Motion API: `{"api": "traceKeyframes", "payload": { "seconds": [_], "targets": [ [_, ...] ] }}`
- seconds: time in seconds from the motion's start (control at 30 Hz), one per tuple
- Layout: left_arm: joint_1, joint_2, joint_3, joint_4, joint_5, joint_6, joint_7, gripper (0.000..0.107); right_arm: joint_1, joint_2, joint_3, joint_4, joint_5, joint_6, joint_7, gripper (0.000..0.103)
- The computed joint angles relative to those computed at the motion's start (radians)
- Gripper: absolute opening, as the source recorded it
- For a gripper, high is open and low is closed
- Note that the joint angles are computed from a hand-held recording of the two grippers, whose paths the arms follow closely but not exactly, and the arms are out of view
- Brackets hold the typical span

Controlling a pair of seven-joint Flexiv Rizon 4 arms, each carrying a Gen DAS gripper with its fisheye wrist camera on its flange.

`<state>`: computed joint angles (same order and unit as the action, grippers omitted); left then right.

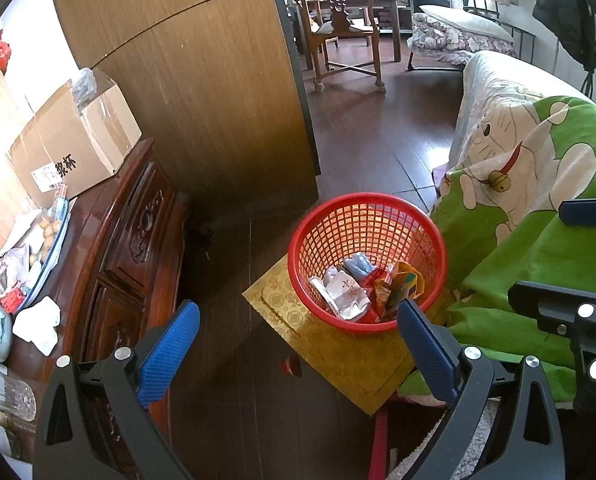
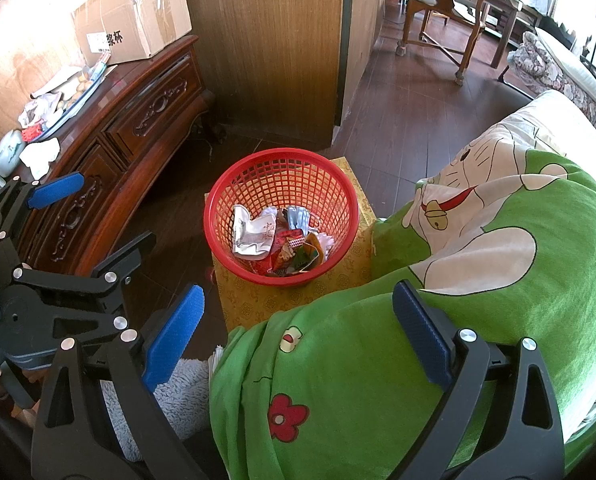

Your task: Collect trash

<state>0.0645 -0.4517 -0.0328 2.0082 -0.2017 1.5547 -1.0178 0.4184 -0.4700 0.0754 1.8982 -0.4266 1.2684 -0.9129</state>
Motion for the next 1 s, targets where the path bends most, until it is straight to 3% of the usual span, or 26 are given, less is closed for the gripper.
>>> {"api": "traceKeyframes", "payload": {
  "seconds": [0.13,0.37,0.6,0.77,1.0],
  "targets": [
    [0.034,-0.001,-0.035,0.005,-0.009,0.017,0.021,0.097,0.000,0.000,0.000,0.000,0.001,0.001,-0.001,0.092],
    [0.034,-0.004,-0.037,0.004,-0.012,0.023,0.026,0.097,0.000,0.000,0.000,0.001,0.002,0.002,-0.003,0.092],
    [0.025,-0.003,-0.029,0.005,-0.010,0.024,0.021,0.097,-0.001,0.000,0.000,0.002,0.003,0.003,-0.004,0.092],
    [-0.022,-0.001,0.019,0.010,0.013,0.031,-0.002,0.097,0.000,0.000,0.000,0.001,0.004,0.002,-0.003,0.092],
    [-0.016,-0.002,0.012,0.011,0.020,0.035,-0.011,0.097,0.001,0.000,0.000,0.001,0.004,0.003,-0.003,0.092]
  ]
}}
